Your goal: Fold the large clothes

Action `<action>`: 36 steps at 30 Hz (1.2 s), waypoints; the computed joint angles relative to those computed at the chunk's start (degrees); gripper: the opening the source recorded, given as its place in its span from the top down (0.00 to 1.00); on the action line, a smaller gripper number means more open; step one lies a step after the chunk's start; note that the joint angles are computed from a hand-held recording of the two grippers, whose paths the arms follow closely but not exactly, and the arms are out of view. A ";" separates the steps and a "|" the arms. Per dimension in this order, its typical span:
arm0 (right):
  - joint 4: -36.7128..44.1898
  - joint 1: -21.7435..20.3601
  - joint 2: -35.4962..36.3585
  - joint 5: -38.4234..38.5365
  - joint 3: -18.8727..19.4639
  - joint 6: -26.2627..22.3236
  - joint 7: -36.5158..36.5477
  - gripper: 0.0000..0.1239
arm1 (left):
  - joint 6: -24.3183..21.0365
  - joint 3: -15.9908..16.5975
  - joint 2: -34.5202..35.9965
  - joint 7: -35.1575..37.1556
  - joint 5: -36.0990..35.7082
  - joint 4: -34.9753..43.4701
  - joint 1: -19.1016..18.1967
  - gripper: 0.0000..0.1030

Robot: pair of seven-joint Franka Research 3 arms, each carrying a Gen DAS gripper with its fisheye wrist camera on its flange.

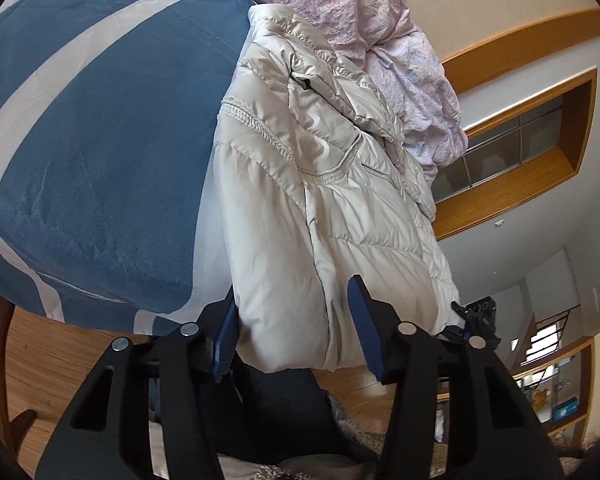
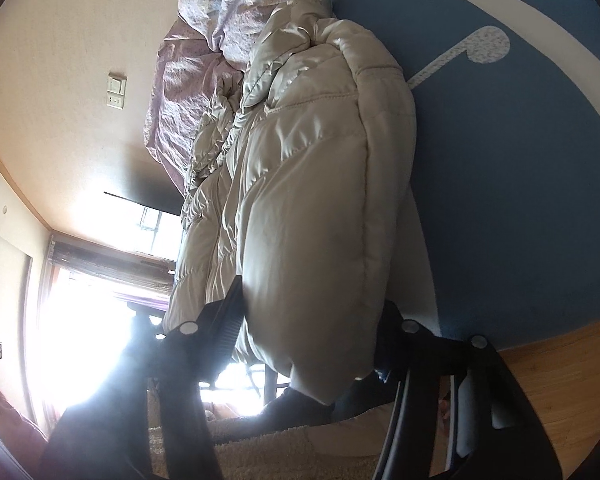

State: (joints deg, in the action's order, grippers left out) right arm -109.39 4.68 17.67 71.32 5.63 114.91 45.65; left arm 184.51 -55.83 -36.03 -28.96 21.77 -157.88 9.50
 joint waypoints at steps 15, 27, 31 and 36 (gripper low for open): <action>-4.42 2.19 -5.96 6.20 0.08 9.48 -6.37 0.82 | -9.62 6.05 -1.43 -0.88 8.33 3.58 -4.52 0.83; 4.76 9.92 -8.28 17.49 1.70 34.61 -20.07 0.83 | -20.68 11.76 -4.82 1.17 19.19 12.63 -0.02 0.89; 16.06 13.78 -1.76 14.12 3.83 47.87 -20.04 0.83 | -25.49 13.95 0.13 4.33 23.84 18.92 2.60 0.89; 33.32 22.71 11.23 -8.73 -0.90 59.94 -0.67 0.83 | -32.24 16.36 7.55 8.12 29.60 27.00 4.70 0.89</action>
